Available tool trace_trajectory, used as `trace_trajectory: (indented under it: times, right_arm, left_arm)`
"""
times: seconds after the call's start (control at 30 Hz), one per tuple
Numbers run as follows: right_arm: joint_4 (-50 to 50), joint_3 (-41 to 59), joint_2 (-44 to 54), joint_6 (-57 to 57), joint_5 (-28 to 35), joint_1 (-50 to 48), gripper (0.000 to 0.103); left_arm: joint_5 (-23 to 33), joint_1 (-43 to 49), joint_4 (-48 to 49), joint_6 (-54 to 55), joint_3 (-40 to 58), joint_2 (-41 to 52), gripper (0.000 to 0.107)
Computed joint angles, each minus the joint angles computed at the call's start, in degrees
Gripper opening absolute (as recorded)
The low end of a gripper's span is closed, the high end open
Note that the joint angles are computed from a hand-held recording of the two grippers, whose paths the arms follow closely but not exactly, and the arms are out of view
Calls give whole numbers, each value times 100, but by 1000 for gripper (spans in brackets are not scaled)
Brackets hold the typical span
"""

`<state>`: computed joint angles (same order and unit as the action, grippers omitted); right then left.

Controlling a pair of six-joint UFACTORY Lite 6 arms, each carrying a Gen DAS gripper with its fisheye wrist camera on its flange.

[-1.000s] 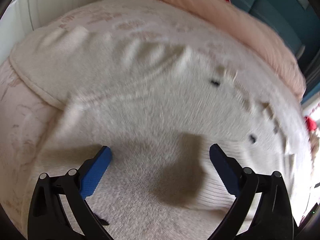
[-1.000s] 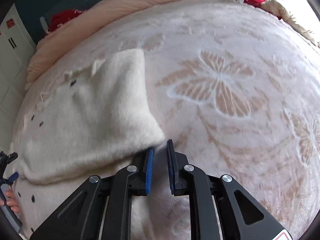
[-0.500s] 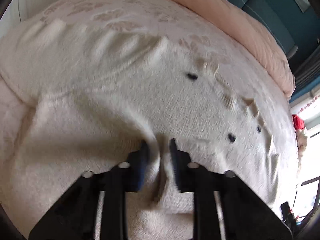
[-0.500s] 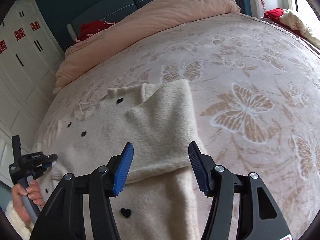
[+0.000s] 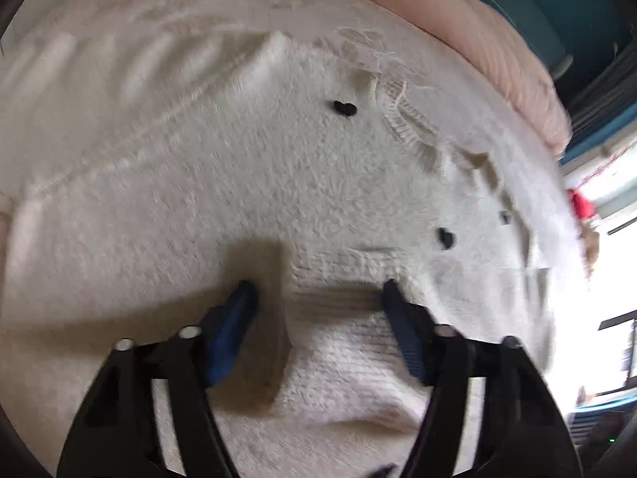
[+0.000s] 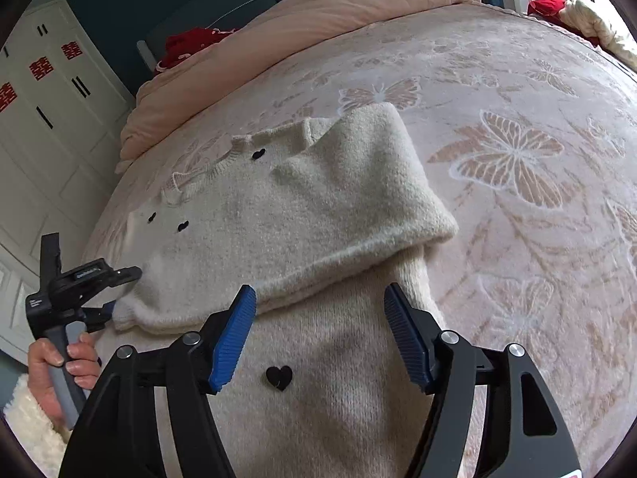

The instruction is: Fold small clothes

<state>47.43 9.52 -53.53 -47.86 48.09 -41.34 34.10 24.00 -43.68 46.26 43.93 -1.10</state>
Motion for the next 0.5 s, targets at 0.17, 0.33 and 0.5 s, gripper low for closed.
trace_trajectory:
  times: [0.17,0.33,0.5]
  right_arm:
    - [178,118,260,-278,-80,-129,66]
    - [516,268,732,-329,-890,605,66]
    - [985,363,1028,-374,-1262,1355,55]
  left_arm:
    - [925,420,-572,501,725,-153,4]
    - [411,397,-1068,1379,1298,-118,7]
    - [-389,374,-589,1499,1121,1124,9]
